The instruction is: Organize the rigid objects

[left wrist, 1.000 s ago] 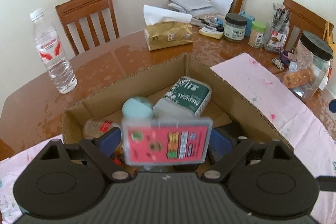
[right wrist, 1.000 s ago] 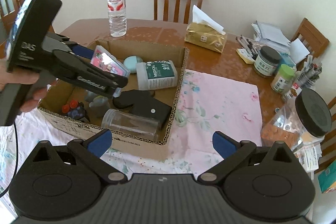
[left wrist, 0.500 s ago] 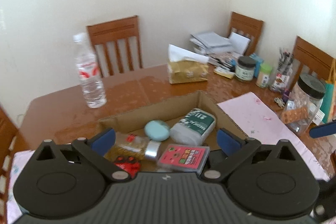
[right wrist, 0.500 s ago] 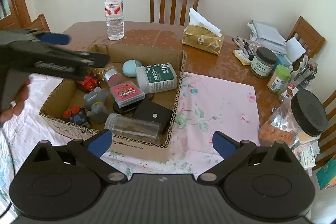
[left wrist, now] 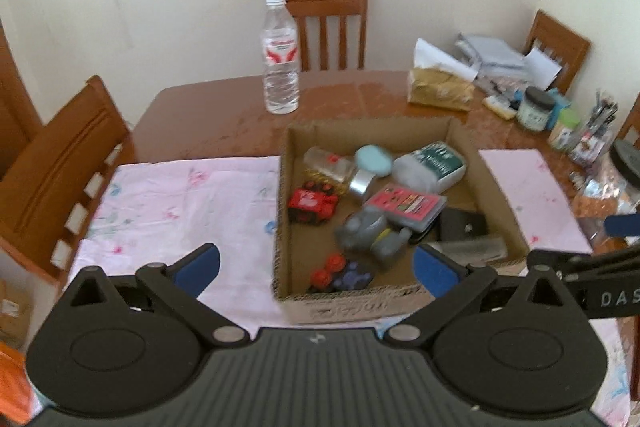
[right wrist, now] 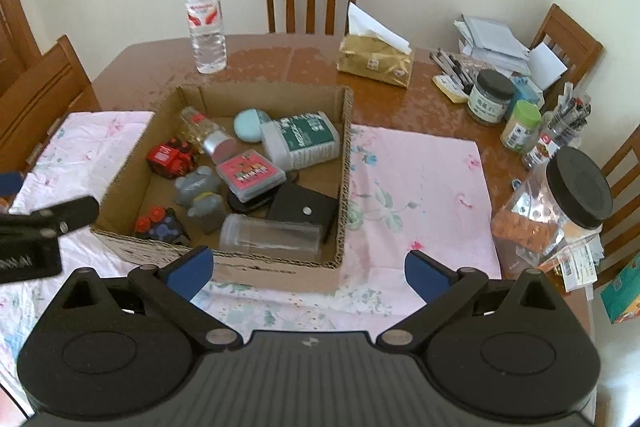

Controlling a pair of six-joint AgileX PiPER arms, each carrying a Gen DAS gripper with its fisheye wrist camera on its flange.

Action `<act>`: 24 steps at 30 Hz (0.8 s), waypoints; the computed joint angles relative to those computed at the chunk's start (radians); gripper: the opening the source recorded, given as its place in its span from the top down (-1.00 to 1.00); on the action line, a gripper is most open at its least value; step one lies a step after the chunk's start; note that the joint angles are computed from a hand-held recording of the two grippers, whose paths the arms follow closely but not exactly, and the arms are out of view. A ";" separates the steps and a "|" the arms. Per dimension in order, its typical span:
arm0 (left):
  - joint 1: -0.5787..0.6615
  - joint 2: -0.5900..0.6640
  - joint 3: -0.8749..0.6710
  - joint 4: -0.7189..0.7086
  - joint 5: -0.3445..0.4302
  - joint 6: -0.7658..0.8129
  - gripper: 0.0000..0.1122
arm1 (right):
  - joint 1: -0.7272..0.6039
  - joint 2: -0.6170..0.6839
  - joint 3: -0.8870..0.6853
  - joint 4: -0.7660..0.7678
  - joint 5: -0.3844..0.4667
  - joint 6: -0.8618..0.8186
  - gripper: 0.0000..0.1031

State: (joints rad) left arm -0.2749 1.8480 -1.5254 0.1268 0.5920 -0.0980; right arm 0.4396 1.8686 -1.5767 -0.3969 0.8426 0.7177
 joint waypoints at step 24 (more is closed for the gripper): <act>-0.007 -0.028 -0.033 0.008 0.109 -0.023 -0.83 | 0.024 0.003 -0.047 -0.017 0.047 0.028 -1.00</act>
